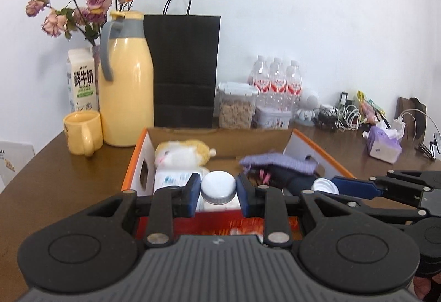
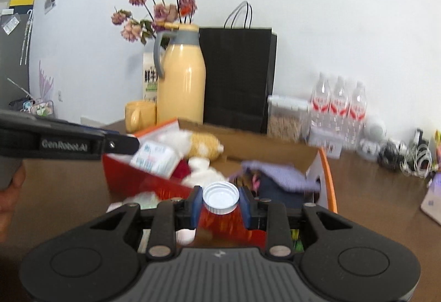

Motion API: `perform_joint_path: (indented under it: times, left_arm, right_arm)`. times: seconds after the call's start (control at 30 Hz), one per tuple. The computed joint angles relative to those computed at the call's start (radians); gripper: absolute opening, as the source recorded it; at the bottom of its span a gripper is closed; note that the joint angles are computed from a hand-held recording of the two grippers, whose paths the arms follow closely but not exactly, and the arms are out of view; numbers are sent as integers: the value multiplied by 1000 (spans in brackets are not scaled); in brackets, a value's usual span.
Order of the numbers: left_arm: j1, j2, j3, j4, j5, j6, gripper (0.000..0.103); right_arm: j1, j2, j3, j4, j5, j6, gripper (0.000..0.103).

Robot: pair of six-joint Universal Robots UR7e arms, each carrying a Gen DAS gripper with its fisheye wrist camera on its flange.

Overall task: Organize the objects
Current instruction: 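Carry both white caps over the cardboard box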

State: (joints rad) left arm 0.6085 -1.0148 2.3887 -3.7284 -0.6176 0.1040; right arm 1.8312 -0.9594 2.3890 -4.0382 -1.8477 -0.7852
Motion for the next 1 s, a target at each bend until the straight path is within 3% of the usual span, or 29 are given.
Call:
perform_joint_path:
  times: [0.53, 0.73, 1.0]
  left_arm:
    - [128, 170, -254, -92, -84, 187, 29]
    - [172, 182, -268, -30, -119, 182, 29]
    - [168, 182, -253, -41, -115, 195, 31]
  right_arm:
    - [-35, 108, -259, 147, 5, 16, 27]
    - [-60, 154, -299, 185, -13, 14, 27]
    - [-61, 164, -294, 173, -31, 12, 28]
